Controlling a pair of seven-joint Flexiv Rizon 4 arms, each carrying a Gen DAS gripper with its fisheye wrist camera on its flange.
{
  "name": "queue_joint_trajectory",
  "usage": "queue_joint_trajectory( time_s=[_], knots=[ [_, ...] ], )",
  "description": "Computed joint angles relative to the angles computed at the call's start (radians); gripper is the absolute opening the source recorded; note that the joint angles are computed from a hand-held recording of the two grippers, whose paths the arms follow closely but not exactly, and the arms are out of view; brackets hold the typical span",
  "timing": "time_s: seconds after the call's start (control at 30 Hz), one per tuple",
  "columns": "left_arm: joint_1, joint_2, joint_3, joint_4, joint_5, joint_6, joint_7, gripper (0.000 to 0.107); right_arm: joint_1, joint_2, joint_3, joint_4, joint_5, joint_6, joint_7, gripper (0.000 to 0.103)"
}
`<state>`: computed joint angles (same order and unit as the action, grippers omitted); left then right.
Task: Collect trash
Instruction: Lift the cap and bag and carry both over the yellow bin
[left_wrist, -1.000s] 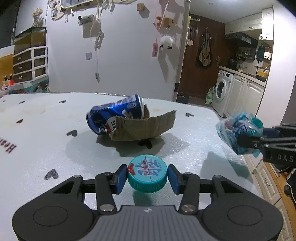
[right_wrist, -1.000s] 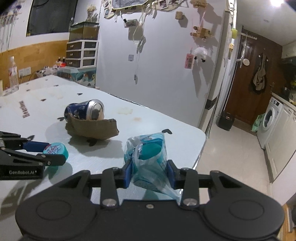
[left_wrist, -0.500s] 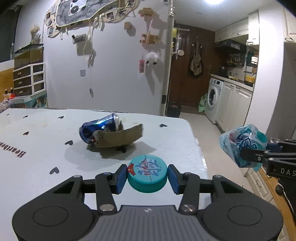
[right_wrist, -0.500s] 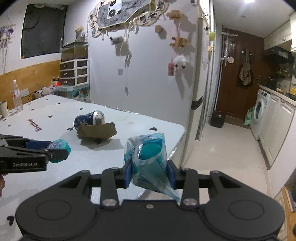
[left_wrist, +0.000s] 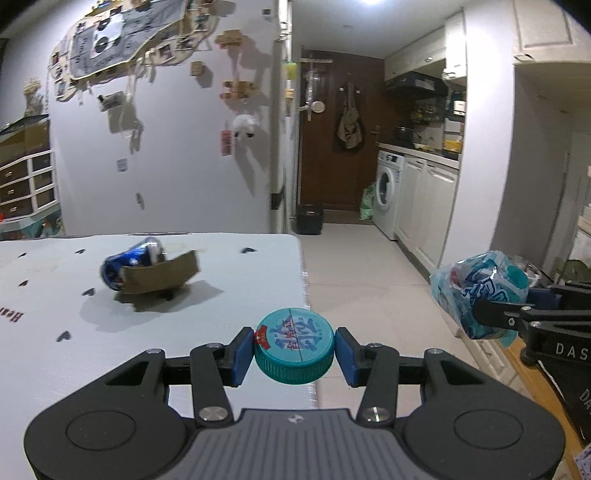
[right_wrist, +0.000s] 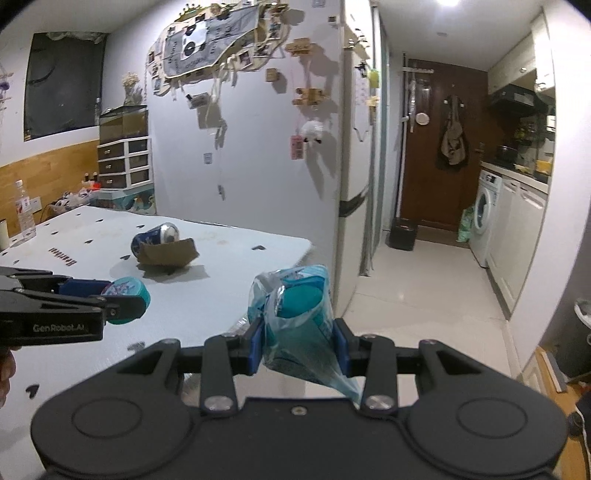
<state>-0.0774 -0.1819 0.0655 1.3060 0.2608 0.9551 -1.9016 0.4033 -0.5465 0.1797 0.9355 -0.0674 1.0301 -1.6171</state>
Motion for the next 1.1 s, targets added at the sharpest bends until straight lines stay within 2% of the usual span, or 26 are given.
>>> queue_joint_trajectory(
  time_s=[0.3, 0.57, 0.87, 1.1],
  knots=[
    [-0.058, -0.053, -0.033, -0.033, -0.015, -0.011, -0.003, 0.049, -0.072, 0.086, 0.002, 0.159, 0.029, 0.042, -0.003, 0.04],
    [-0.099, -0.14, -0.04, -0.081, -0.062, -0.039, 0.022, 0.049, -0.118, 0.099, 0.002, 0.242, 0.045, 0.03, -0.015, 0.04],
    [-0.117, -0.258, -0.045, -0.11, -0.151, -0.085, 0.062, 0.049, -0.149, 0.041, -0.007, 0.274, 0.054, -0.055, -0.009, 0.04],
    [-0.114, -0.357, -0.045, -0.132, -0.213, -0.156, 0.086, 0.049, -0.16, -0.05, -0.01, 0.216, 0.063, -0.192, -0.005, 0.04]
  ],
)
